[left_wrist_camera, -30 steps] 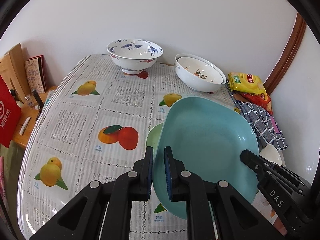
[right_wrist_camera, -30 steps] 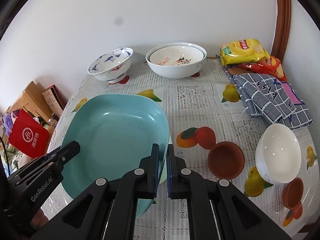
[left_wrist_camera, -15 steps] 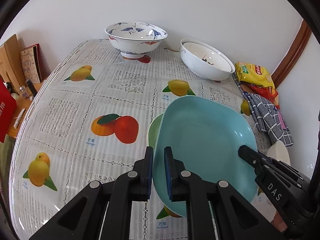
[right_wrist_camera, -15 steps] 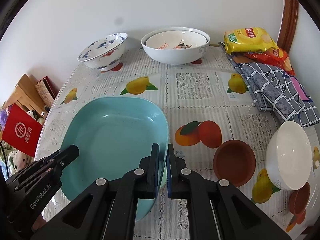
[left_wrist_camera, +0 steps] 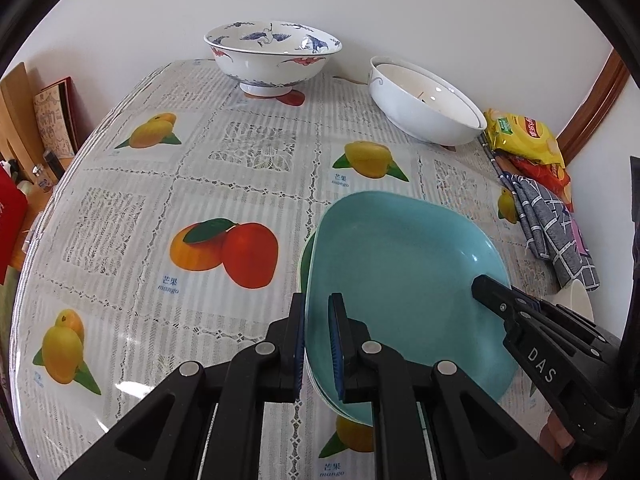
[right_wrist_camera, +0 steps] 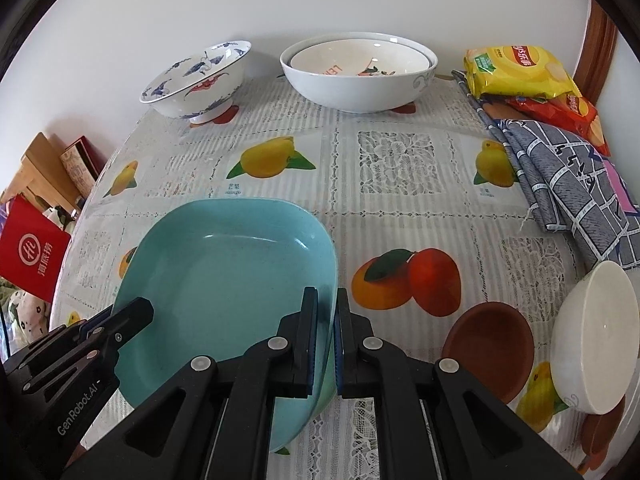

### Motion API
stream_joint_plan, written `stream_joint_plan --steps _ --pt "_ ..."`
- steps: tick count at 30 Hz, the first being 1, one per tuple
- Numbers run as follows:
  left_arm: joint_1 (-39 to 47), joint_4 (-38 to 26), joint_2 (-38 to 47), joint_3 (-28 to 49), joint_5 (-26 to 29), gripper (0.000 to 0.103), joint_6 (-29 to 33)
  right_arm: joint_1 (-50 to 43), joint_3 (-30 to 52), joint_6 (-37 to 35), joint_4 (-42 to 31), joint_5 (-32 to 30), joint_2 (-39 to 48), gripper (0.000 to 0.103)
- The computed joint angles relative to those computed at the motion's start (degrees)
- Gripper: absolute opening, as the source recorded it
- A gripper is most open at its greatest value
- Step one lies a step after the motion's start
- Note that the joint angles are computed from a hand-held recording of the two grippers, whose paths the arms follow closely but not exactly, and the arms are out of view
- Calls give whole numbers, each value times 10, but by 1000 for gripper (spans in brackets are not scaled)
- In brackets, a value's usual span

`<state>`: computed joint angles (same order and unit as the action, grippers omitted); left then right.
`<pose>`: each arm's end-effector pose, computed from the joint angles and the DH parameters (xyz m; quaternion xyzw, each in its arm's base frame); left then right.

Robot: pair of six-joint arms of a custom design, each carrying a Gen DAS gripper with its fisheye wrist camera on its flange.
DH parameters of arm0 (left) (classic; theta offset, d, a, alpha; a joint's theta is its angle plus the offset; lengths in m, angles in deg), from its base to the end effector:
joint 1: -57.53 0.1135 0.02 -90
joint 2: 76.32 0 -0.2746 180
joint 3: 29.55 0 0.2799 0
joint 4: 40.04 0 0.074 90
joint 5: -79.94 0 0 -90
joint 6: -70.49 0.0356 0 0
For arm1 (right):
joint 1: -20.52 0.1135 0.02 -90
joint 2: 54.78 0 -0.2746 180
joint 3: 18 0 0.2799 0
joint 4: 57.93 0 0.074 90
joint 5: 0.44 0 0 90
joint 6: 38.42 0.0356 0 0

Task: Organize plates and bowls
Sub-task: 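Lower the blue plate onto the green plate and open both grippers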

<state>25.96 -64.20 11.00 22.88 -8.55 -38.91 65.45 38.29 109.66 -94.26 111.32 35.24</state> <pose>0.2492 -0.1543 0.1337 0.1056 0.9579 -0.1263 0.2354 0.2142 0.1950 0.1320 0.1432 0.9571 0.0174 0.2513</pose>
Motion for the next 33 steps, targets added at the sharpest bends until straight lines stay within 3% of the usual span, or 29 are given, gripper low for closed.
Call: stream_joint_plan --steps 11,18,23,26,28,33 --pt "0 -15 6 9 -2 11 5 -16 4 -41 15 -6 19 9" --pt "-6 -53 -22 10 -14 22 0 4 -1 -32 -6 14 -13 11" --pt "-31 -79 -80 3 -43 32 -5 37 -20 -2 -53 50 -80 22" --pt "-60 -100 -113 4 -64 34 -16 66 -34 29 -107 89 -136 38" --pt "-81 -115 -130 8 -72 34 -28 89 -43 58 -154 116 -177 48" --pt "-160 -159 -149 29 -132 42 -71 160 -59 170 -301 175 -266 56"
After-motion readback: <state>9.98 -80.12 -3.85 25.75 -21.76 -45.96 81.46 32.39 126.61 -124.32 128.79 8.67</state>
